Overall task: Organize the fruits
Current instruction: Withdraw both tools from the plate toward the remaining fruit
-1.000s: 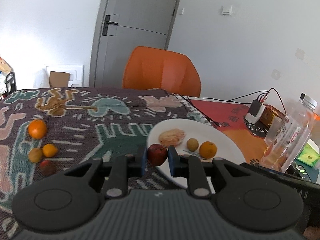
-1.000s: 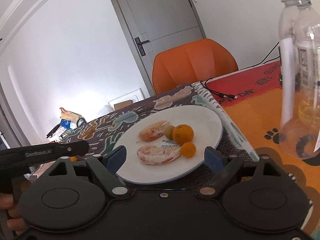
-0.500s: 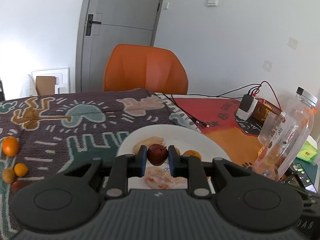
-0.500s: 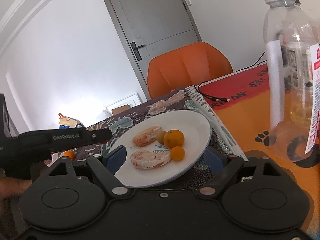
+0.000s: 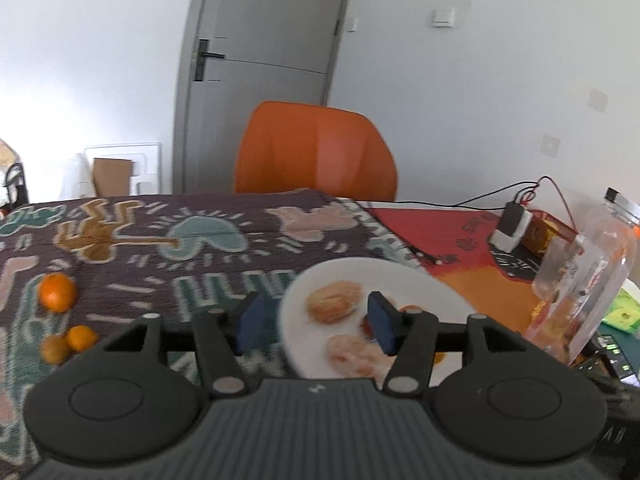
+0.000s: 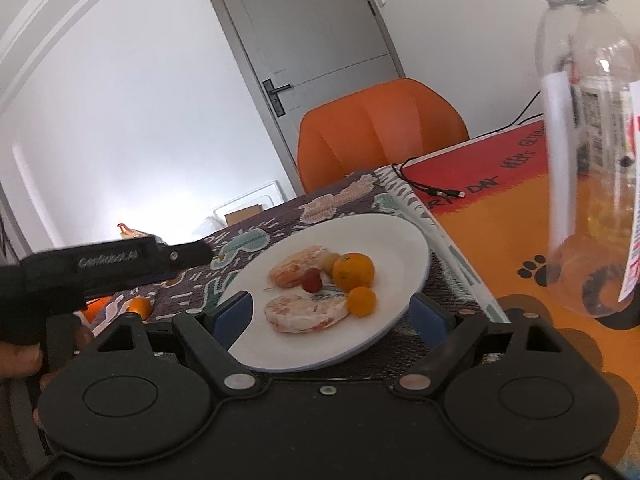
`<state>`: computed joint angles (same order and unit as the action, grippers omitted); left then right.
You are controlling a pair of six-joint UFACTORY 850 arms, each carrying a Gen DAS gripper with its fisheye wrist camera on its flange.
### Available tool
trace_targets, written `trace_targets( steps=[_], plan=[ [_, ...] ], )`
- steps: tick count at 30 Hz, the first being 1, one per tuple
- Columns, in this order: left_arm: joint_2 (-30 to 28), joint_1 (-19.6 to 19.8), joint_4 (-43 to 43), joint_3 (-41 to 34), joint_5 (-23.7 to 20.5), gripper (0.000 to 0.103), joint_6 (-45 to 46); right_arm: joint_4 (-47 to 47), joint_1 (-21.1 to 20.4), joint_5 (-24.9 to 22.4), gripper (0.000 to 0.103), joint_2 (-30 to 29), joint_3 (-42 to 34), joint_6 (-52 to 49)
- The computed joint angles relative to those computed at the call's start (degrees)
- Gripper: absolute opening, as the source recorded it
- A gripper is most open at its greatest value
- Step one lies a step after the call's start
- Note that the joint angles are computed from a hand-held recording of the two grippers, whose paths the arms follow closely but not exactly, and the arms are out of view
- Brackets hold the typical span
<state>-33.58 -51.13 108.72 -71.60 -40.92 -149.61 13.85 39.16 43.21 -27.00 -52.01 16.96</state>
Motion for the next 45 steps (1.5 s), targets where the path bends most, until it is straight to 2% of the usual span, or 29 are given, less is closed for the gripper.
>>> trace_targets(
  steps=[1,6,12,20,29,45],
  plan=[
    [0.57,-0.09,-0.94,0.92,-0.60,0.060,0.31,-0.09,0.14,-0.15,0.086,-0.11,-0.23,-0.11],
    [4.00,-0.69,-4.65,6.39,-4.45,0.084,-0.24,0.09,1.12,-1.39,0.086,-0.63,-1.54,-0.84],
    [7.92,-0.99,-7.87,12.06,-7.26,0.089,-1.53,0.75,2.48,-2.91,0.088,-1.31,-3.38,-2.50],
    [11.65,-1.20,-8.59,17.92,-10.02,0.090,-4.66,1.34,4.57,-3.83,0.099,-1.76,-5.04,-4.82],
    [13.50,-0.88,-8.42,22.41,-10.94,0.089,-8.59,-0.67,5.92,-5.73,0.099,-3.48,-7.96,-5.12],
    [15.17,0.63,-7.78,26.66,-11.30,0.074,-12.25,-7.47,7.89,-10.88,0.092,-8.08,-15.60,-4.28]
  ],
)
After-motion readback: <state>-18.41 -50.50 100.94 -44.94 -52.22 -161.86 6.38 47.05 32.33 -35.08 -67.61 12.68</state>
